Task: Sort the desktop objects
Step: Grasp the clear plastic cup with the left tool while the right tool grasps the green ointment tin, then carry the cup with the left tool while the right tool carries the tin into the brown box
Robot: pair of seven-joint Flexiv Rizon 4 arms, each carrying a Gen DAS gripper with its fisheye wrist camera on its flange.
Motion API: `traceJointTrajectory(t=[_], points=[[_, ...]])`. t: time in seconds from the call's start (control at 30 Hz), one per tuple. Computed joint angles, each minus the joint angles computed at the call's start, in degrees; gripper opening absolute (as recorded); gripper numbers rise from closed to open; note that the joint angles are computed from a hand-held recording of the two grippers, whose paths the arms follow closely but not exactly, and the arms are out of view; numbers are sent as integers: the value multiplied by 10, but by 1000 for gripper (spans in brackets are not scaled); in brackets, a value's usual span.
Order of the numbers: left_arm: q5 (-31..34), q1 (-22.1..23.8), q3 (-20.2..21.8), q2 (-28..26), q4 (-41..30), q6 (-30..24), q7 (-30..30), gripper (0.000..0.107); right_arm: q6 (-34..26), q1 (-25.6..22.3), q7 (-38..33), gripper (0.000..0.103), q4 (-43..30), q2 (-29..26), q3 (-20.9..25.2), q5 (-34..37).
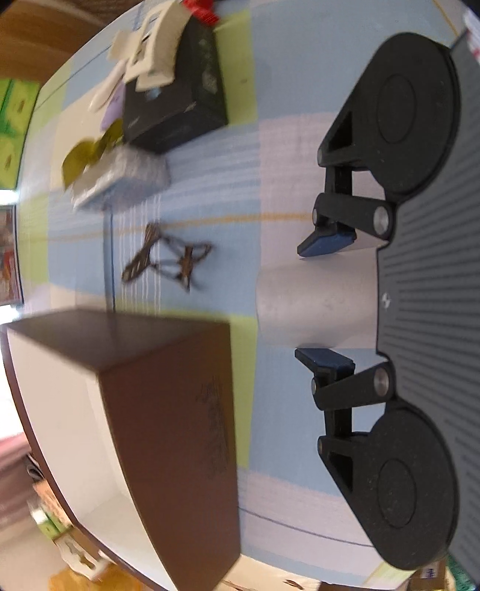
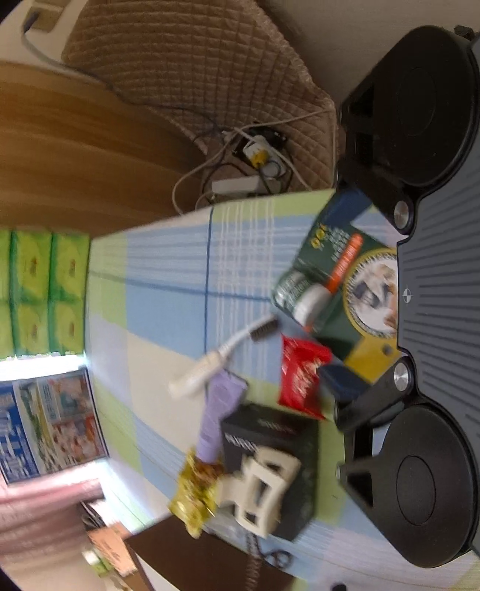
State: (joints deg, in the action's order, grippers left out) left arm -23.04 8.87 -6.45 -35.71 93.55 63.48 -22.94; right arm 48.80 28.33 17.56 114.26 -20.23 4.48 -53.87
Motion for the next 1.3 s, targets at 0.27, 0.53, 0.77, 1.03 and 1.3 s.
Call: traceJointTrajectory(t=[0.27,0.53,0.77,1.03,1.3], points=[[-4,-2,7,-1,-13,13,-42,48,64,-26,54,44,17,-5,-22,-39],[-1,-3,8,21,17,28,-71,48,77,-35,9,41,-7,-34,-26,-22],[-11,4,2,43,50,45,-71,48,82,-21,-46,34,8,-33,-32,-38],[-36,17,-12,63,74,49,-45,48,70,-14,-46,33,32,-2,-17,-28],[-115,41,-40,94,84,9,50,48,63,-5,-3,33,15,31,3,-50]])
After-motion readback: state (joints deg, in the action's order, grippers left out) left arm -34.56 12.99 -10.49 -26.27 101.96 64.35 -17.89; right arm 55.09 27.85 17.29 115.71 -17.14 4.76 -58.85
